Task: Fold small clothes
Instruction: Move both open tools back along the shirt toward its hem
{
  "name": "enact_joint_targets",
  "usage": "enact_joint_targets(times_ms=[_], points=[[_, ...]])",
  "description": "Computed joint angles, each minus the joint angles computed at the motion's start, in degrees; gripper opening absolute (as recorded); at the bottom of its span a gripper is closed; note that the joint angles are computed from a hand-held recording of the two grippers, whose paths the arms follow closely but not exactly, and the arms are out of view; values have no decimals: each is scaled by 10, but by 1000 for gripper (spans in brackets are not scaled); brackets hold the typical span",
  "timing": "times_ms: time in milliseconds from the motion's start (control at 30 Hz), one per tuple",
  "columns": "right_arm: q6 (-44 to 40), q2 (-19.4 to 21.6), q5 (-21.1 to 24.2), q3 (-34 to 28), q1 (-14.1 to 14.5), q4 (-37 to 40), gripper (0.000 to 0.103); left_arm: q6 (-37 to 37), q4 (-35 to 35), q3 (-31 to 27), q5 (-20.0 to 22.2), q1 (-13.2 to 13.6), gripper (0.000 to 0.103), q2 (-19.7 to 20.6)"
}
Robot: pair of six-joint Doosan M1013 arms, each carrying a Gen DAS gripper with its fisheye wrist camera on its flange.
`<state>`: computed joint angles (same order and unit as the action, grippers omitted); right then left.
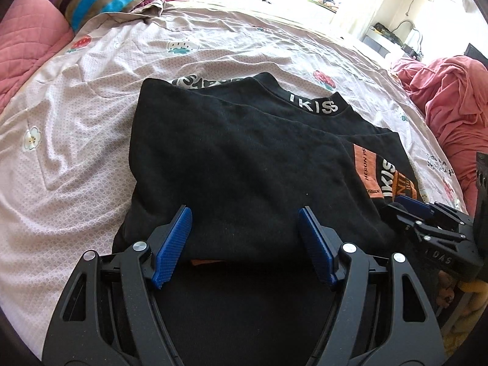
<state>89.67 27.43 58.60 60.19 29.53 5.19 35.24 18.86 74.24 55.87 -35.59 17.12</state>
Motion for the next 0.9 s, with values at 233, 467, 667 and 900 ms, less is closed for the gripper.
enact_joint_targets(times_ms=[233, 467, 667, 900], points=[[-2, -18, -32, 23, -1, 12, 59, -1, 5, 3, -2, -2, 64, -3], [8, -32, -53, 39, -8, 28, 69, -8, 18, 5, -7, -6, 68, -9], [23, -45, -78, 54, -13, 30, 83, -16, 25, 7, -17, -9, 76, -12], [24, -58, -101, 66, -18, 43, 96, -39, 57, 12, -25, -17, 84, -18]])
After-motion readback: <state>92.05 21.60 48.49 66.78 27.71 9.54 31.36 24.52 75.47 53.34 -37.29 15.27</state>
